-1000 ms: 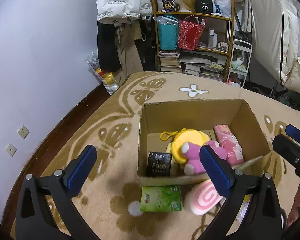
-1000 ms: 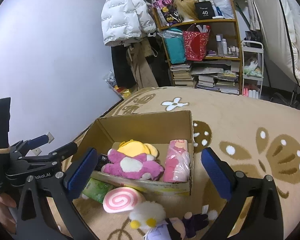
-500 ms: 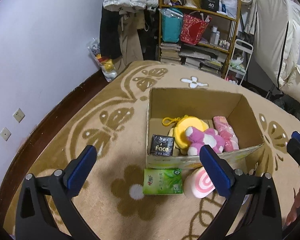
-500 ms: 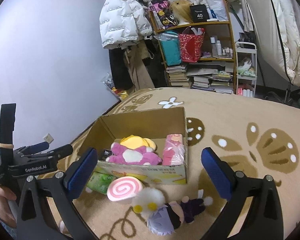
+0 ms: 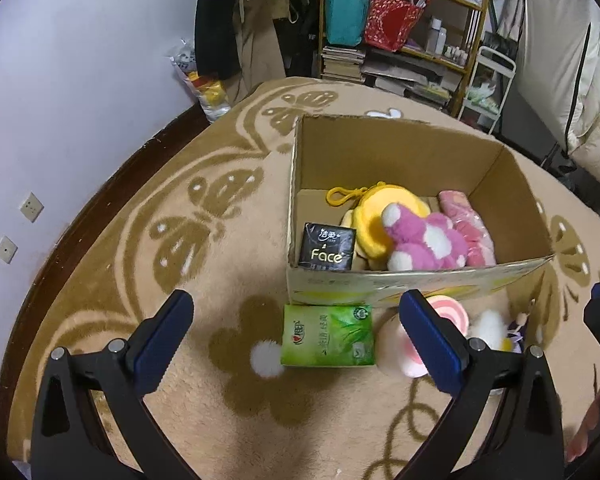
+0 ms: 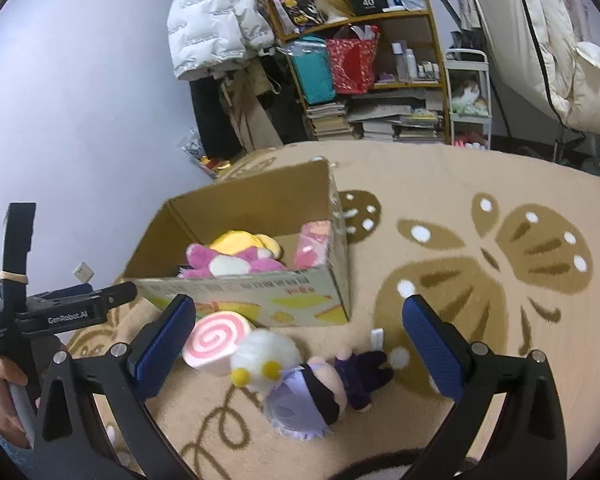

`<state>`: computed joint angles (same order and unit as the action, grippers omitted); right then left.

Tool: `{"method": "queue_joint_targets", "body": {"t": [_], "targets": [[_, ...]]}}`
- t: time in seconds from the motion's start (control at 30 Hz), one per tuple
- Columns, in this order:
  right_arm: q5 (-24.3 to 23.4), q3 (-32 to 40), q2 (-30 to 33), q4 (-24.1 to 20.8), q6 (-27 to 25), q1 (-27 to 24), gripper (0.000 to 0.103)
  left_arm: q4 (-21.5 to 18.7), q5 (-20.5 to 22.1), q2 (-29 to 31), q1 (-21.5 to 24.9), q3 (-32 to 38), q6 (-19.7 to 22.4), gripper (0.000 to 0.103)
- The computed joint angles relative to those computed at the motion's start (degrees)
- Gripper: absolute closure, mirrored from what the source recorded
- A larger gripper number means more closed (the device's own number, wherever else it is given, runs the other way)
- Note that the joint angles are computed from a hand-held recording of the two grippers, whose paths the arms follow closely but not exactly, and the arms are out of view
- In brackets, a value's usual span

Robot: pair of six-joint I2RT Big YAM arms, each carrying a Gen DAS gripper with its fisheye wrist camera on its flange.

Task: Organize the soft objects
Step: 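Move the right tool toward the purple-haired doll plush beside the box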

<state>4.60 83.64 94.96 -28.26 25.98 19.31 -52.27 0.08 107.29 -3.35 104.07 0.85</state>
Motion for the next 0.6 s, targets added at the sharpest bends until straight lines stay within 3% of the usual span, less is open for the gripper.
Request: {"method": "queue_joint_targets", "body": {"t": [0.6], "targets": [[-2.6, 0.0, 3.4, -4.2, 3.8, -2.5, 0.000, -2.6, -2.4, 3.5, -0.3, 1.8, 0.8, 0.001]]}}
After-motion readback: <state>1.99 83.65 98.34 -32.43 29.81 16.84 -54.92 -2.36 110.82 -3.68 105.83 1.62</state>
